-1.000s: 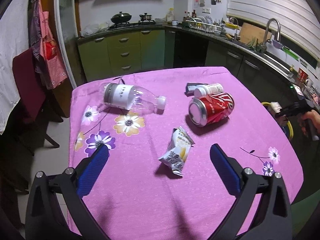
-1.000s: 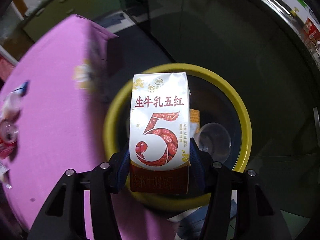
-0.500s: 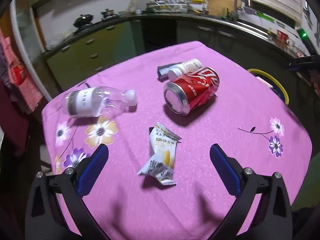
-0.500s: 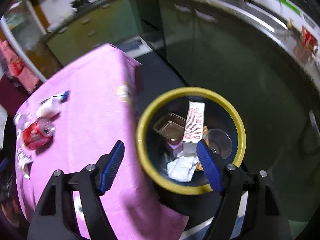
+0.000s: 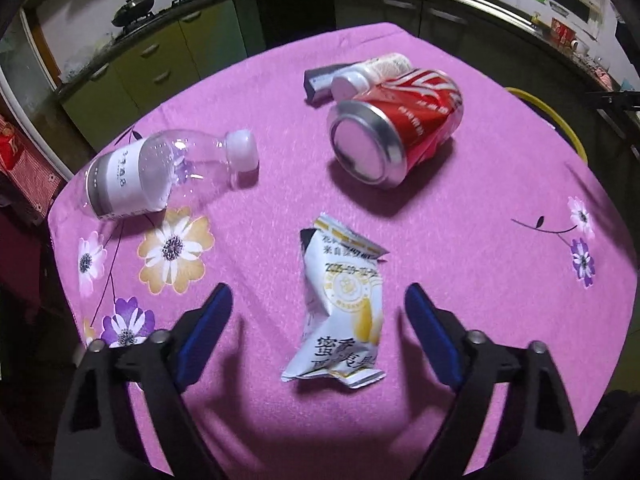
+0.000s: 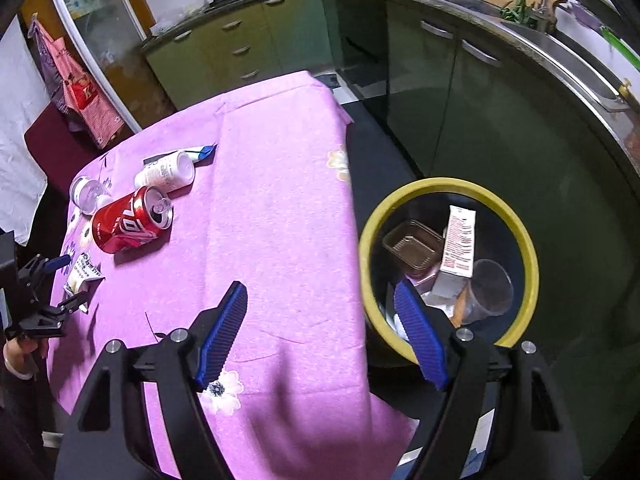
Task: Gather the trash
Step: 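Grasp the white snack wrapper with the left tool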
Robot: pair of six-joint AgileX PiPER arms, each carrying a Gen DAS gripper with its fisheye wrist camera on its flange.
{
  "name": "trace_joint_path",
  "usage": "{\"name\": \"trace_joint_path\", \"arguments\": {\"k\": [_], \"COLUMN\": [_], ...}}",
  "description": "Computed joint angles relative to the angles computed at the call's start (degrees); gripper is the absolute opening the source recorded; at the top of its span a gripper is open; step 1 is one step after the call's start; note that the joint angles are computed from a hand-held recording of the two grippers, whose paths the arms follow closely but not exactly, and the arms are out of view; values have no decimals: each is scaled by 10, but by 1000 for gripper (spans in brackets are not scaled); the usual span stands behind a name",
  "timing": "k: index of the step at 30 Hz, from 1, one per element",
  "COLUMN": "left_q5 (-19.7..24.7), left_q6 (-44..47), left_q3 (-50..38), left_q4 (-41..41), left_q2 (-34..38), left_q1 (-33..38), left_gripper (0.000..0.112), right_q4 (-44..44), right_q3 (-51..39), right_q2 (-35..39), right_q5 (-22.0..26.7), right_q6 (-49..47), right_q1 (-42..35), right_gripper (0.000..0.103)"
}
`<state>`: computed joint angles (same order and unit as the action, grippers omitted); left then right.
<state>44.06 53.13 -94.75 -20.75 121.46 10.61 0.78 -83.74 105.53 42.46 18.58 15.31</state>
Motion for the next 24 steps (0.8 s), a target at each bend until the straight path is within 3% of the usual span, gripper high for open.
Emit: {"name": "trace_joint_path", "arguments": {"k": [11, 16, 24], "left_q5": [7, 14, 26], "left_q6": [-18, -23, -20], "left_q3": [-8, -9, -7], "left_q4": [41, 43, 41], "left_q2": [6, 7, -6], "left_q1": [-17, -19, -20], "left_gripper": [58, 37, 34], "right_q4": [11, 17, 31], "right_q3": [-12, 0, 21], "right_q2": [16, 11, 2], "right_q5": [3, -2, -14], "right_q6": [-13, -17, -28], "right_q1": [5, 6, -2], "right_gripper": [76, 76, 76]}}
